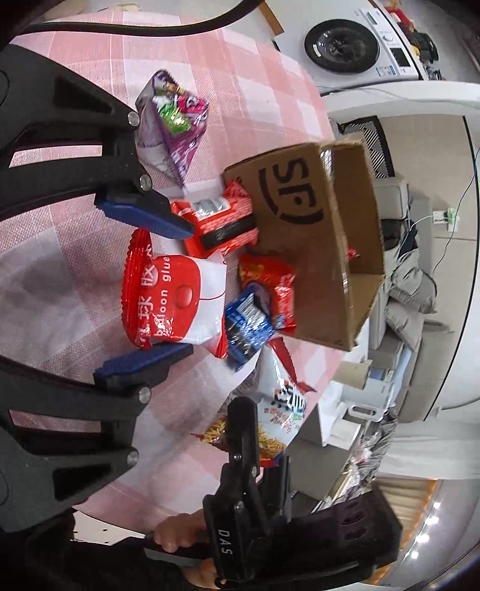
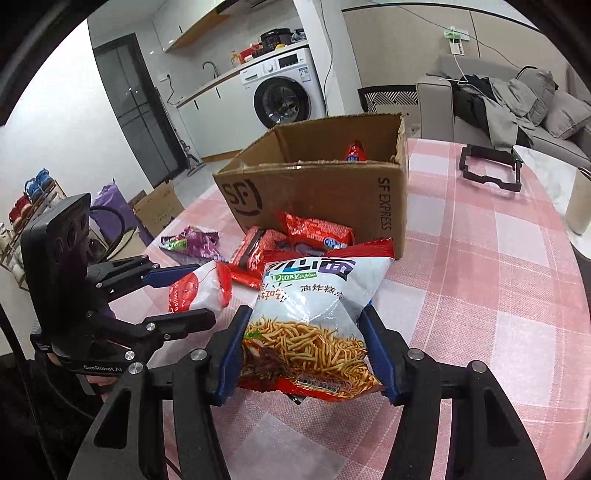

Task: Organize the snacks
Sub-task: 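Close the left gripper on the red-and-white bag while the right gripper grasps the noodle bag, then carry the red-and-white bag and noodle bag into the box with both grippers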

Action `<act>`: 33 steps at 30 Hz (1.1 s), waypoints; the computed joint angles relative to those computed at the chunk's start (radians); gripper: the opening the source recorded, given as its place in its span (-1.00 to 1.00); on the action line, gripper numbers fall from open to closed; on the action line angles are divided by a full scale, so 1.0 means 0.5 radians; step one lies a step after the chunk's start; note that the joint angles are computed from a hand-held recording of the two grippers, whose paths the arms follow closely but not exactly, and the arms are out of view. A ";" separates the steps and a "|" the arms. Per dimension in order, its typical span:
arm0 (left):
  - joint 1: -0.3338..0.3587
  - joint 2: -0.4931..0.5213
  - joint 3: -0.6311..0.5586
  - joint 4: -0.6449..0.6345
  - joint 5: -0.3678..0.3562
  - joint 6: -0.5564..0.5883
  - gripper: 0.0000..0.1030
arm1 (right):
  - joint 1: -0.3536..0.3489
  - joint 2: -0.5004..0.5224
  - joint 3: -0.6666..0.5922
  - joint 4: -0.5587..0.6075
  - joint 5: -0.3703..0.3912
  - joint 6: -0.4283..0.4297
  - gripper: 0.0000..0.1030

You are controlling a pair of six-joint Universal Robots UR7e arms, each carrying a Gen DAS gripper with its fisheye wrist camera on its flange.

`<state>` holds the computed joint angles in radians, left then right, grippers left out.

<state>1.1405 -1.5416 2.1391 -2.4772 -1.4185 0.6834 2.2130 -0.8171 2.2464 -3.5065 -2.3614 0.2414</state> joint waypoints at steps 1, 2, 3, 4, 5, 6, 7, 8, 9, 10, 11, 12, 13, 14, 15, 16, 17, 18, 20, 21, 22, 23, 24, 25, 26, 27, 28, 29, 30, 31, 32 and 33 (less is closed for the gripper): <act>0.004 -0.012 -0.008 -0.001 -0.005 -0.004 0.05 | 0.007 0.002 -0.003 -0.017 -0.014 -0.003 0.17; 0.012 -0.025 -0.018 0.006 -0.012 -0.003 0.05 | 0.014 0.005 -0.007 -0.034 -0.027 -0.005 0.16; 0.016 -0.037 -0.027 0.012 -0.016 -0.008 0.05 | 0.021 0.011 -0.010 -0.060 -0.037 -0.009 0.17; 0.027 -0.045 -0.035 0.011 -0.022 -0.006 0.05 | 0.024 0.012 -0.012 -0.072 -0.041 -0.009 0.17; 0.032 -0.054 -0.046 0.016 -0.027 -0.010 0.05 | 0.030 0.013 -0.015 -0.085 -0.050 -0.008 0.17; 0.036 -0.063 -0.059 0.022 -0.033 -0.020 0.05 | 0.037 0.016 -0.020 -0.097 -0.067 -0.005 0.17; 0.039 -0.072 -0.072 0.022 -0.040 -0.027 0.05 | 0.044 0.016 -0.023 -0.106 -0.079 -0.001 0.17; 0.025 -0.069 -0.081 0.013 -0.033 -0.048 0.05 | 0.048 0.015 -0.023 -0.119 -0.085 -0.002 0.17; 0.018 -0.073 -0.088 0.000 -0.035 -0.065 0.05 | 0.053 0.014 -0.024 -0.134 -0.095 -0.002 0.17; -0.004 -0.060 -0.088 -0.028 -0.025 -0.091 0.05 | 0.061 0.017 -0.029 -0.151 -0.114 0.002 0.17; -0.004 -0.068 -0.101 -0.032 -0.021 -0.098 0.05 | 0.068 0.018 -0.031 -0.167 -0.122 0.006 0.17; -0.009 -0.061 -0.106 -0.053 -0.017 -0.107 0.05 | 0.068 0.014 -0.029 -0.177 -0.122 0.012 0.17; -0.008 -0.063 -0.119 -0.054 -0.014 -0.114 0.05 | 0.070 0.011 -0.030 -0.188 -0.123 0.020 0.17; -0.006 -0.067 -0.138 -0.053 -0.015 -0.126 0.05 | 0.073 0.011 -0.032 -0.195 -0.127 0.022 0.17; -0.014 -0.069 -0.140 -0.062 -0.012 -0.139 0.05 | 0.075 0.010 -0.035 -0.197 -0.132 0.026 0.17; -0.014 -0.070 -0.148 -0.068 -0.013 -0.144 0.05 | 0.077 0.010 -0.039 -0.199 -0.138 0.030 0.17; -0.015 -0.076 -0.162 -0.073 -0.014 -0.146 0.05 | 0.079 0.008 -0.043 -0.202 -0.136 0.034 0.17; -0.017 -0.079 -0.170 -0.078 -0.015 -0.146 0.05 | 0.080 0.009 -0.049 -0.209 -0.137 0.031 0.17; -0.018 -0.081 -0.196 -0.078 -0.023 -0.145 0.05 | 0.091 0.009 -0.064 -0.209 -0.145 0.016 0.17; -0.021 -0.083 -0.208 -0.075 -0.023 -0.145 0.05 | 0.097 0.010 -0.075 -0.208 -0.156 0.006 0.17; -0.024 -0.086 -0.219 -0.072 -0.023 -0.142 0.05 | 0.105 0.010 -0.085 -0.204 -0.167 -0.002 0.17; -0.027 -0.086 -0.234 -0.073 -0.023 -0.142 0.05 | 0.114 0.009 -0.101 -0.192 -0.181 -0.014 0.17; -0.031 -0.074 -0.242 -0.085 -0.024 -0.146 0.05 | 0.117 0.011 -0.112 -0.189 -0.190 -0.023 0.17; -0.034 -0.072 -0.257 -0.081 -0.028 -0.150 0.05 | 0.122 0.009 -0.127 -0.178 -0.199 -0.030 0.17; -0.044 -0.073 -0.259 -0.086 -0.024 -0.159 0.05 | 0.128 0.006 -0.144 -0.169 -0.205 -0.046 0.17; -0.056 -0.061 -0.267 -0.099 -0.020 -0.167 0.05 | 0.132 0.006 -0.158 -0.166 -0.214 -0.057 0.17; -0.065 -0.053 -0.278 -0.103 -0.018 -0.172 0.05 | 0.133 0.007 -0.172 -0.164 -0.224 -0.070 0.17; -0.072 -0.048 -0.290 -0.104 -0.019 -0.172 0.05 | 0.135 0.008 -0.190 -0.170 -0.230 -0.087 0.17; -0.095 -0.024 -0.291 -0.137 -0.008 -0.186 0.05 | 0.134 0.010 -0.202 -0.174 -0.230 -0.097 0.17; -0.104 -0.017 -0.299 -0.146 -0.003 -0.191 0.05 | 0.132 0.007 -0.215 -0.173 -0.228 -0.106 0.17; -0.111 -0.011 -0.309 -0.146 -0.002 -0.193 0.05 | 0.131 0.008 -0.232 -0.170 -0.231 -0.117 0.17; -0.119 0.002 -0.320 -0.151 0.002 -0.197 0.05 | 0.133 0.011 -0.244 -0.172 -0.236 -0.125 0.17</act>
<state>1.0808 -1.5405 1.9790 -2.5527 -1.4177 0.5848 2.2796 -0.8114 2.1244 -3.5925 -2.4792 0.1788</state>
